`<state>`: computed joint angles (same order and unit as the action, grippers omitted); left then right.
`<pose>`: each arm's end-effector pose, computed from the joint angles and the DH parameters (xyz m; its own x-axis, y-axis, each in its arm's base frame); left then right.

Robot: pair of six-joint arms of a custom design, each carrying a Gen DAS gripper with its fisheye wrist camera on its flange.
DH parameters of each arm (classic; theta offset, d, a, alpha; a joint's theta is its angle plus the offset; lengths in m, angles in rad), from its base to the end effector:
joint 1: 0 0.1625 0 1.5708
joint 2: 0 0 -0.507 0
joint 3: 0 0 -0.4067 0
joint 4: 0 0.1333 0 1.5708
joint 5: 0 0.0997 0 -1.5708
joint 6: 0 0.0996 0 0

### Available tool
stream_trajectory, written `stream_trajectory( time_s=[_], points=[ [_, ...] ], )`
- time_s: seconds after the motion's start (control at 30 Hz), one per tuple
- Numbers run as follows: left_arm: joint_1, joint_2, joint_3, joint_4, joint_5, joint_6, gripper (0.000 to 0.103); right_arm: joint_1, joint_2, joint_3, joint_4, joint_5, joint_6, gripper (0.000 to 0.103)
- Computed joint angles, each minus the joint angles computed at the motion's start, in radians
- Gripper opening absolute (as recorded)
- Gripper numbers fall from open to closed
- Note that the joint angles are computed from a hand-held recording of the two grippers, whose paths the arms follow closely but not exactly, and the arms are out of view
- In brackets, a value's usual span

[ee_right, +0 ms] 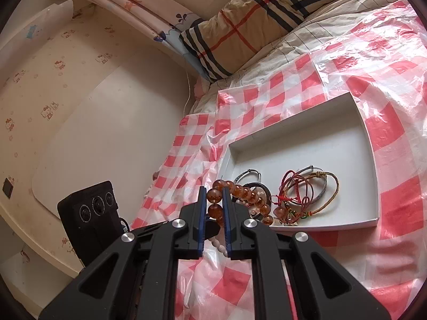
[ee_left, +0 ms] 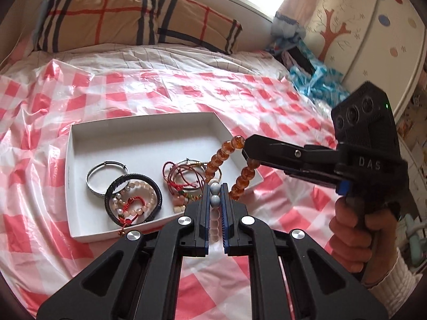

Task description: Organize jewelry

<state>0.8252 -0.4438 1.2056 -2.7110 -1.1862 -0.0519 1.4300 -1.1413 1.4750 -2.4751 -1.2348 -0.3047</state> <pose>-0.4709 -0.7615 0.0505 -0.8067 0.4909 -0.3290 0.5894 0.7091 -0.3870 0.0620 -0.7462 0.4650 -0.9510 -0.2918 -0.1026 -0.1753 0.7817 -0.5985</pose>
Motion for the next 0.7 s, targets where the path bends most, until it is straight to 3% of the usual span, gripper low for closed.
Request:
stream_trajectory(
  time_s=[0.17,0.27,0.4,0.5,0.57,0.7],
  points=[
    [0.014,0.023,-0.036,-0.06,0.008,-0.021,0.007,0.003,0.033,-0.031,-0.025,-0.003,0.02,0.013],
    [0.019,0.06,-0.081,-0.071,0.153,-0.062,0.007,0.032,0.053,-0.037,-0.111,-0.232,0.026,0.025],
    [0.031,0.067,-0.106,0.043,0.247,-0.159,0.012,0.019,0.054,-0.044,-0.116,-0.294,0.088,0.025],
    [0.02,0.069,-0.097,0.024,0.294,-0.139,0.027,0.017,0.047,-0.039,-0.124,-0.301,0.084,0.028],
    [0.008,0.07,-0.084,0.012,0.339,-0.119,0.049,0.024,0.044,-0.033,-0.129,-0.316,0.066,0.031],
    [-0.015,0.072,-0.054,0.021,0.413,-0.087,0.057,0.037,0.042,-0.023,-0.137,-0.345,0.028,0.035]
  ],
)
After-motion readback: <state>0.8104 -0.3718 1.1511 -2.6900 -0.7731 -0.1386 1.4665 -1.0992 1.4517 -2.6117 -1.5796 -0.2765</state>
